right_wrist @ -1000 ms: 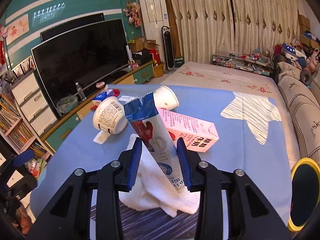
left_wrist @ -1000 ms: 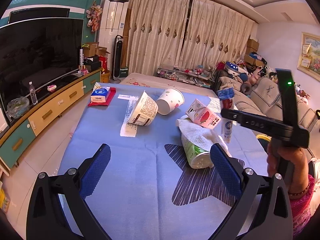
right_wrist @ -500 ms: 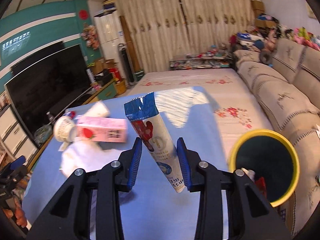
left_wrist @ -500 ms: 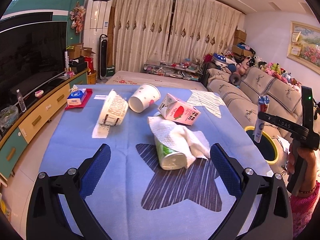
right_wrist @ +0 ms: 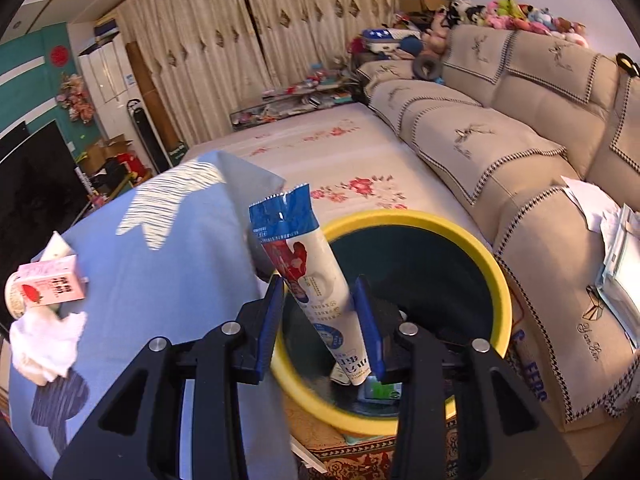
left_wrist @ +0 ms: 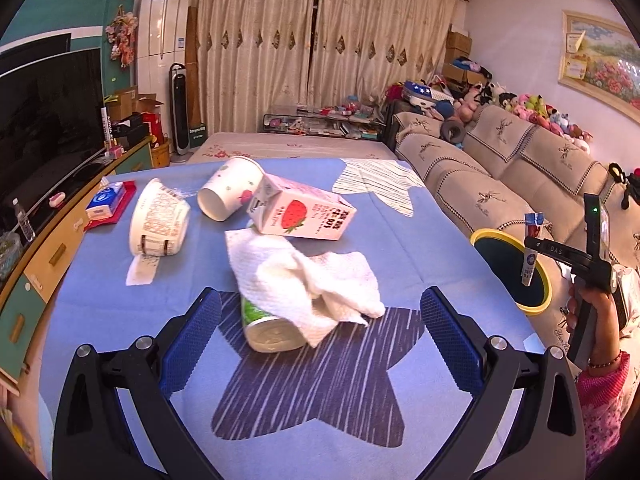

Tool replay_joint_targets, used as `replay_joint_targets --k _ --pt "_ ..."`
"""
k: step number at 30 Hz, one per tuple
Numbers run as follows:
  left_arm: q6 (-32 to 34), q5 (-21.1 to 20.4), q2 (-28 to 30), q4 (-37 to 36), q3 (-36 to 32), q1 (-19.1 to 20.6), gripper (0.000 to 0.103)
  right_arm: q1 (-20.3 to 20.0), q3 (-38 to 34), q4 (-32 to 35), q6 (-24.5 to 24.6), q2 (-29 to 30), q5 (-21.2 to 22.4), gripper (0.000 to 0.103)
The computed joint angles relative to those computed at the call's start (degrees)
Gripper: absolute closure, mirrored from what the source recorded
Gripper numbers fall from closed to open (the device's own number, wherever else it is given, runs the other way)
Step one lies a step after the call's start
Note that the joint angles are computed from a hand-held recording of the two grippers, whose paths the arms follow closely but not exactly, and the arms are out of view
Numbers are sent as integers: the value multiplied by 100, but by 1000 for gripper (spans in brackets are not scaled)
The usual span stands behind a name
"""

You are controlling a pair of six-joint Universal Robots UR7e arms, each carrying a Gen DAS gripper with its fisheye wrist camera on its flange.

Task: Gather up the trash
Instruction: 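Carry the toothpaste tube over the bin and open the right gripper, then grasp the pink milk carton with the left gripper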

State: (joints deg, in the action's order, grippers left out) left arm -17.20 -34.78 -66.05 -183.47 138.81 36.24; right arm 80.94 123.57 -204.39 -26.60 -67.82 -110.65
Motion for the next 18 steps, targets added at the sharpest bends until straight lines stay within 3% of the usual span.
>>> replay_joint_targets --k 5,7,10,18 --pt "148 -97 276 -5 -236 55 5 -178 -170 62 81 99 12 66" --pt "197 -112 366 -3 -310 62 5 -212 -224 60 114 118 18 57" --pt "240 -143 466 16 -408 80 5 -244 -268 24 119 123 31 52" --pt "154 -45 503 159 -449 102 5 -246 89 -246 74 -92 233 47"
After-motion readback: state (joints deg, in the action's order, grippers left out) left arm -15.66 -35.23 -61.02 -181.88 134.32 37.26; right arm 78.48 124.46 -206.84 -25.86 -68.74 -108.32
